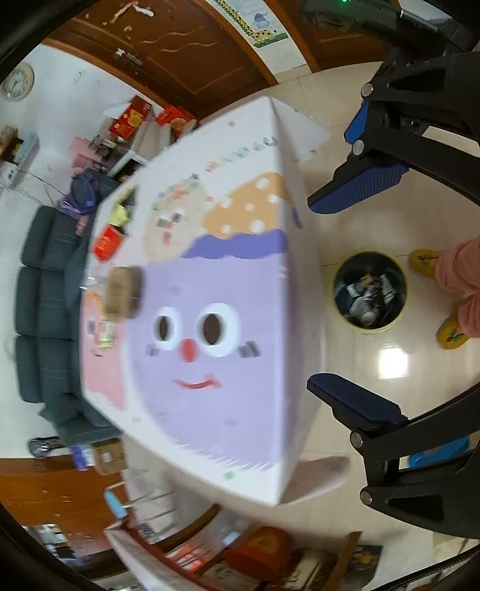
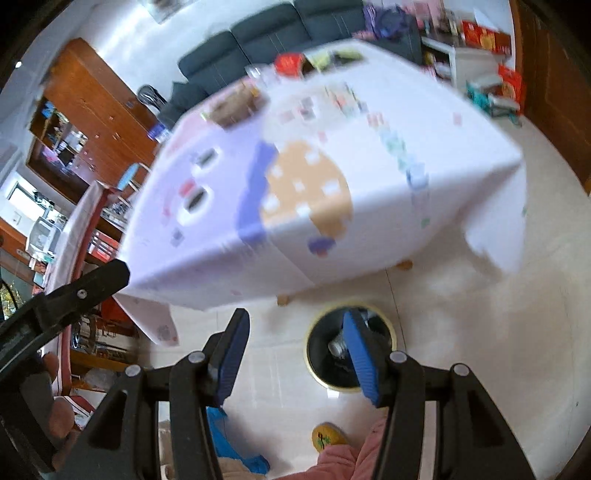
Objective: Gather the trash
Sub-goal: 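Move both tools back toward the red box and yellow-green packet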
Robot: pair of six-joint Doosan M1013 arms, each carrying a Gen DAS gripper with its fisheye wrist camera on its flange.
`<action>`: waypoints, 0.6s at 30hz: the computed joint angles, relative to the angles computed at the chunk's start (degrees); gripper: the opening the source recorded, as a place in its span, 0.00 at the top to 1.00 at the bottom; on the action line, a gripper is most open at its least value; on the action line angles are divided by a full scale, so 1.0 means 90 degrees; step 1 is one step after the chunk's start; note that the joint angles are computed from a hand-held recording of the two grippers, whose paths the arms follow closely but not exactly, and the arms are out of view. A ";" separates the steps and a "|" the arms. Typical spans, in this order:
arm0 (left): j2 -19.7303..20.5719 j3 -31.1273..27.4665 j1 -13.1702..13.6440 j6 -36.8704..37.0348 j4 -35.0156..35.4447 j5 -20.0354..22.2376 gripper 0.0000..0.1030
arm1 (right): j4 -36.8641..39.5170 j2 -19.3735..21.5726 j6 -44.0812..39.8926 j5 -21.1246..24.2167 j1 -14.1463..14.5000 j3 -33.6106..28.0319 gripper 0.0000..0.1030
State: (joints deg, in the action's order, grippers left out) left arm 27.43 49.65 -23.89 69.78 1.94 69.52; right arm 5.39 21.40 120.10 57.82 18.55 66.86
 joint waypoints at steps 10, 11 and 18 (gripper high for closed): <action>-0.0003 -0.0823 0.0121 0.0101 0.0130 -0.0233 0.16 | -0.0799 -0.0079 0.0022 -0.0199 0.0143 -0.0733 0.48; 0.0000 -0.0852 0.0126 0.0119 0.0155 -0.0261 0.16 | -0.0884 -0.0085 0.0035 -0.0223 0.0154 -0.0779 0.48; 0.0349 -0.1690 0.0288 0.0081 -0.0179 0.0175 0.16 | -0.1501 -0.0102 0.0310 -0.0372 0.0203 -0.0997 0.48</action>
State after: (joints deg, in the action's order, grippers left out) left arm 30.57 34.43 -21.30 70.50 0.33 71.10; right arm -8.12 20.48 122.89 54.46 20.37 57.89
